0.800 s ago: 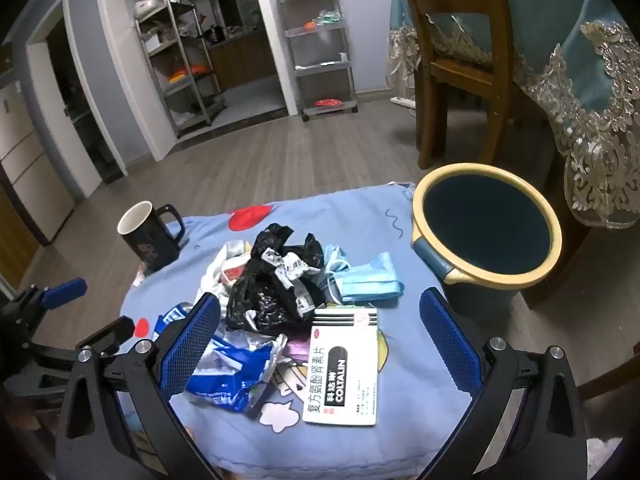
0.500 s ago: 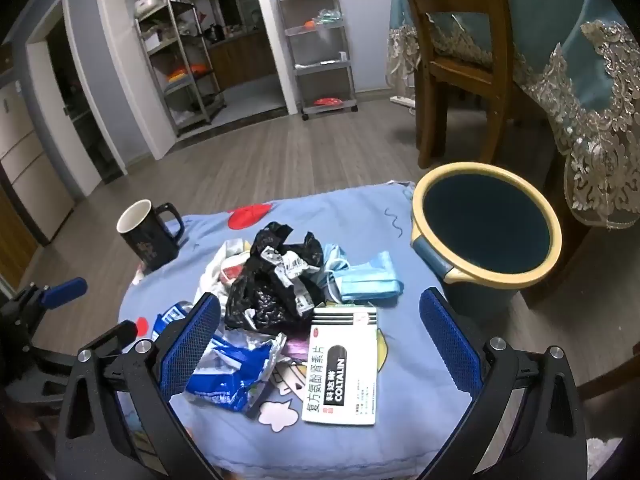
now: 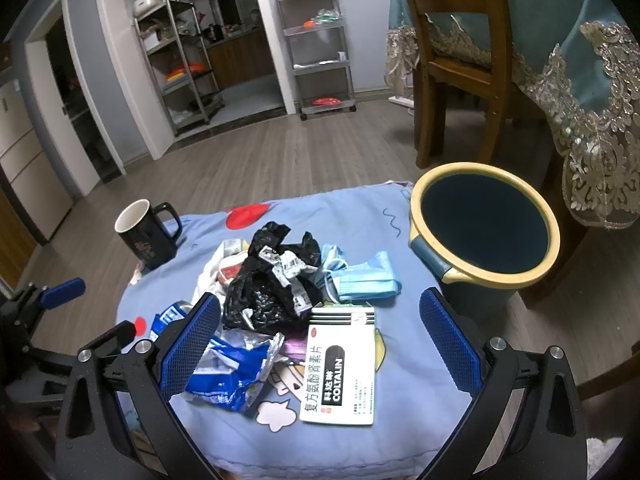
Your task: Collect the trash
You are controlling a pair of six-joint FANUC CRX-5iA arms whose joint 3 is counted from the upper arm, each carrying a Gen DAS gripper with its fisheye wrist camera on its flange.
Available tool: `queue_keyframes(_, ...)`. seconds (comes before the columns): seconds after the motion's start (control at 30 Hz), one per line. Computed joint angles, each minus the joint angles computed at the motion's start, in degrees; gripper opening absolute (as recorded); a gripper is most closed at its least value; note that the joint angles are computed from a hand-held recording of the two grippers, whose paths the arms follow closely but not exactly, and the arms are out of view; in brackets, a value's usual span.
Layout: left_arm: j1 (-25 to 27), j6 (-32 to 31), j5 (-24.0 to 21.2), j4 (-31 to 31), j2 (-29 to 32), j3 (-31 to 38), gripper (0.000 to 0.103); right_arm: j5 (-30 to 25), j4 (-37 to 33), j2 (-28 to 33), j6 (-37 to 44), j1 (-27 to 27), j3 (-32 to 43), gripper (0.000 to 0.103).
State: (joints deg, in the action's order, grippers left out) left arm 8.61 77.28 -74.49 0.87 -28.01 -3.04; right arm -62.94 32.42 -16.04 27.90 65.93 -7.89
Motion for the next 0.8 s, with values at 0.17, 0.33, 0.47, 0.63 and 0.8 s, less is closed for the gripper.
queue_keyframes(0.17, 0.75, -0.25, 0.0, 0.64, -0.04, -0.26, 0.097, 0.13, -0.12, -0.03, 0.02, -0.09, -0.08, 0.099)
queue_keyframes(0.33, 0.92, -0.25, -0.18, 0.85, 0.26, -0.17, 0.097, 0.05, -0.03, 0.0, -0.04, -0.07, -0.08, 0.099)
queue_keyframes(0.47, 0.96, -0.32, -0.11, 0.86, 0.24, -0.23, 0.097, -0.14, -0.33, -0.04, -0.14, -0.28, 0.03, 0.099)
queue_keyframes(0.63, 0.89, -0.18, -0.29, 0.72, 0.35, -0.03, 0.097, -0.16, -0.44, -0.09, 0.13, -0.36, 0.04, 0.099)
queue_keyframes(0.8, 0.94, -0.17, -0.31, 0.78, 0.39, -0.07, 0.097, -0.25, -0.48, -0.08, -0.06, -0.38, 0.06, 0.099)
